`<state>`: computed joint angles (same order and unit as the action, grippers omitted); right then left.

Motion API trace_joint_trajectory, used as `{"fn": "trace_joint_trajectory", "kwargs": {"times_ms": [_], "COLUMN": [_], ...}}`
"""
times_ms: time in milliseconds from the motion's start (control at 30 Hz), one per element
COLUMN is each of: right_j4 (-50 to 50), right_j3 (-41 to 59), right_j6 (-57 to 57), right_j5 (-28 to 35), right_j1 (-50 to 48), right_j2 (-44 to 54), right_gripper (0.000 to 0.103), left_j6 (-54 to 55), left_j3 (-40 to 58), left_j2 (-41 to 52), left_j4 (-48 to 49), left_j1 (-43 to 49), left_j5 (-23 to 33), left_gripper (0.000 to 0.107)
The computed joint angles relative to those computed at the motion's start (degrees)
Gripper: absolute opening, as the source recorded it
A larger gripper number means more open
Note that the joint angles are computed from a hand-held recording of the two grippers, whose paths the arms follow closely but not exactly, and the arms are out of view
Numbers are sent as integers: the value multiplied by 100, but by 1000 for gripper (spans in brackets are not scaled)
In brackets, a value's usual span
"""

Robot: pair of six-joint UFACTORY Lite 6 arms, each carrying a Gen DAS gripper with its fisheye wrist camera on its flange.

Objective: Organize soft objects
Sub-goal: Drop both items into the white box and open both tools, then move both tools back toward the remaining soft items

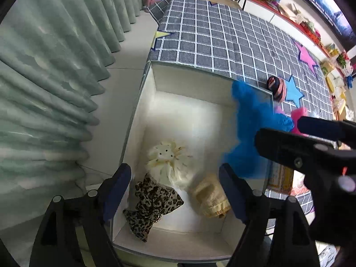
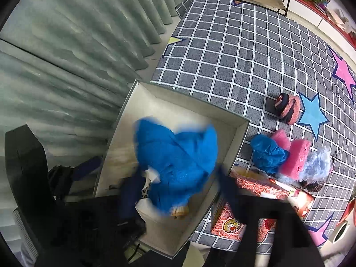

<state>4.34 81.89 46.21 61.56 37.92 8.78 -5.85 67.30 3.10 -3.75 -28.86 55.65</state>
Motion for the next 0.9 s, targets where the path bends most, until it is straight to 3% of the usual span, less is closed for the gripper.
{"fn": "trace_joint_trajectory", "kwargs": {"times_ms": [33,100,900], "right_j4": [-17,-16,-269], "right_j3": [-8,-50,-1128], "right_j6": [4,-2,195], "right_j5": [-8,-31,289], "right_j1": [-8,-47,-740], "right_j2": [-23,-99,-1754], "right_gripper": [79,79,80], "left_j6": [-76,-110,-720], "left_j3": [16,43,1011], "left_j2": [12,43,481], "left_j4": [59,49,374], "left_j1": [-28,-49,-1018], "left_j5": [-12,-15,230], "left_gripper": [88,103,103]}}
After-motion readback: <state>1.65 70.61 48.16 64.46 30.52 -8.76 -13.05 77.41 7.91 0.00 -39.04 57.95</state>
